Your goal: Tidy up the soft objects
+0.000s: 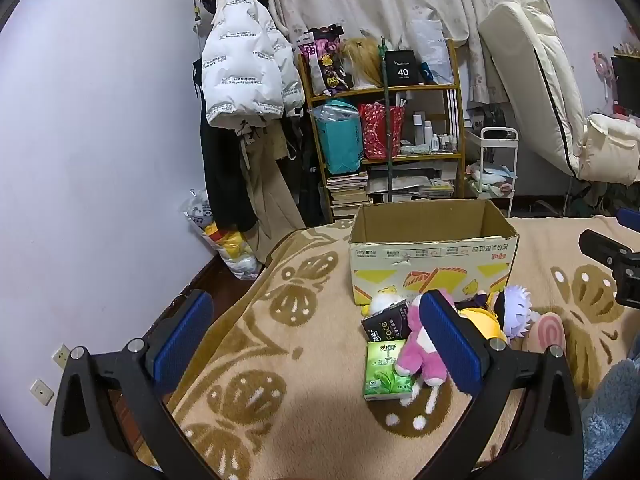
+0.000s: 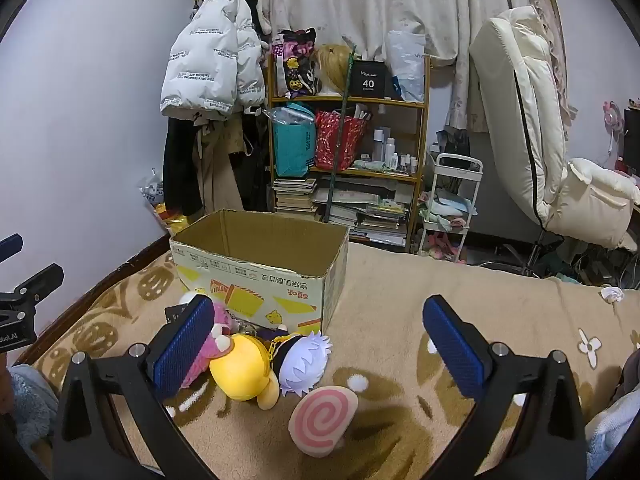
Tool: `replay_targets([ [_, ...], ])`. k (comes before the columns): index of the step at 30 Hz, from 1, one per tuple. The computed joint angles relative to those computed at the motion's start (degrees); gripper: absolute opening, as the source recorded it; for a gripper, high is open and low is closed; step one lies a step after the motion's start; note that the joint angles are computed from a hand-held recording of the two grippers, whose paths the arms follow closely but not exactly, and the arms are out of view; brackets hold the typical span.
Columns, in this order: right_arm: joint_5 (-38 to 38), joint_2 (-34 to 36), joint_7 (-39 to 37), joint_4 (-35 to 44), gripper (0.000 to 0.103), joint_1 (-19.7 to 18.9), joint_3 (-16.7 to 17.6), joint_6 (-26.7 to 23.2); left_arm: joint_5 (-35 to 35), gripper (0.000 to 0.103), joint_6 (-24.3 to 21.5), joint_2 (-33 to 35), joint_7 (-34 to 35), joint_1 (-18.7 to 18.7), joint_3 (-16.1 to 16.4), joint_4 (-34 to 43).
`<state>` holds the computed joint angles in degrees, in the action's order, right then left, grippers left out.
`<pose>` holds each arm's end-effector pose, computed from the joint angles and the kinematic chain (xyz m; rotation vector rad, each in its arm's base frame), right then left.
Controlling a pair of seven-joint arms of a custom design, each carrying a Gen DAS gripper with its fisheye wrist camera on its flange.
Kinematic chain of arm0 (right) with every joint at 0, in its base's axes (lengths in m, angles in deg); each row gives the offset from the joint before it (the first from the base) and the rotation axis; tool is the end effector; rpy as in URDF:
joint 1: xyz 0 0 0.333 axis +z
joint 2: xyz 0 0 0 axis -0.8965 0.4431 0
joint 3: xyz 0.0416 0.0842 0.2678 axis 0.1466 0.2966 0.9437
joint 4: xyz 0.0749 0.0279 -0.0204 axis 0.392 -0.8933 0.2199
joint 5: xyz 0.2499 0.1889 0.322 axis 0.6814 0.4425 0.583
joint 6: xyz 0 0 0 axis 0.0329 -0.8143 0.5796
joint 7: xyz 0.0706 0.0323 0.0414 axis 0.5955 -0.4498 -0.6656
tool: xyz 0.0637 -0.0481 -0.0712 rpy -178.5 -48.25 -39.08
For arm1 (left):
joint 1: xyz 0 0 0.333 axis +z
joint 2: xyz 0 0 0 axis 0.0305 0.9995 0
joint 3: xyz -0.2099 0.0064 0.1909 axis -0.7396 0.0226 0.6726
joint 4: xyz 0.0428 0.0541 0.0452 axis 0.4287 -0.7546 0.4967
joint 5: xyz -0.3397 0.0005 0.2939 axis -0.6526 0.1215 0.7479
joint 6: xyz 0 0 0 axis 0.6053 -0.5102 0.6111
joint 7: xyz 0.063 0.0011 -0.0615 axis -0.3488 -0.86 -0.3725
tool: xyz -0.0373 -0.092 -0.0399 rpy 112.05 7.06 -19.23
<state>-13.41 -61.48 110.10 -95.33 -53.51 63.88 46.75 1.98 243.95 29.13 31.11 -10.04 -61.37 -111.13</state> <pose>0.3861 0.2539 0.6176 -1.2527 1.9277 -1.1703 0.4746 -0.3327 0.6333 -1.0746 1.9441 -1.0247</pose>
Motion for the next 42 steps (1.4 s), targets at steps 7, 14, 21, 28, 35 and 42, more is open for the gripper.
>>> replay_targets([
  [7, -0.21, 0.12, -0.14, 0.2, 0.103, 0.03, 0.04, -0.32, 0.48, 0.102, 0.18, 0.0, -0.33, 0.13, -0.09, -0.02],
  [14, -0.28, 0.24, -0.11, 0.31, 0.103, 0.11, -0.01, -0.31, 0.46, 0.101, 0.57, -0.28, -0.13, 0.19, -0.11, -0.35],
  [21, -0.34, 0.23, 0.05, 0.31, 0.103, 0.13, -0.03, -0.28, 1.61, 0.102, 0.88, 0.43, -1.35, 0.64, -0.56, -0.14],
  [28, -0.42, 0.14, 0.13, 0.24, 0.103, 0.1, -0.01, -0.25, 1.97, 0.102, 0.99, 0.35, -1.71, 0.62, -0.53, -0.29],
  [35, -0.42, -0.04, 0.1, 0.16, 0.103, 0.07, -0.04, -0.2, 1.88, 0.102, 0.89, 0.39, -1.57, 0.47, -0.36, -0.08],
  [42, -0.33, -0.2, 0.02, 0.09, 0.103, 0.02, -0.04, -0.11, 1.91, 0.102, 0.97, 0.38, -1.63, 0.54, -0.4, -0.12],
])
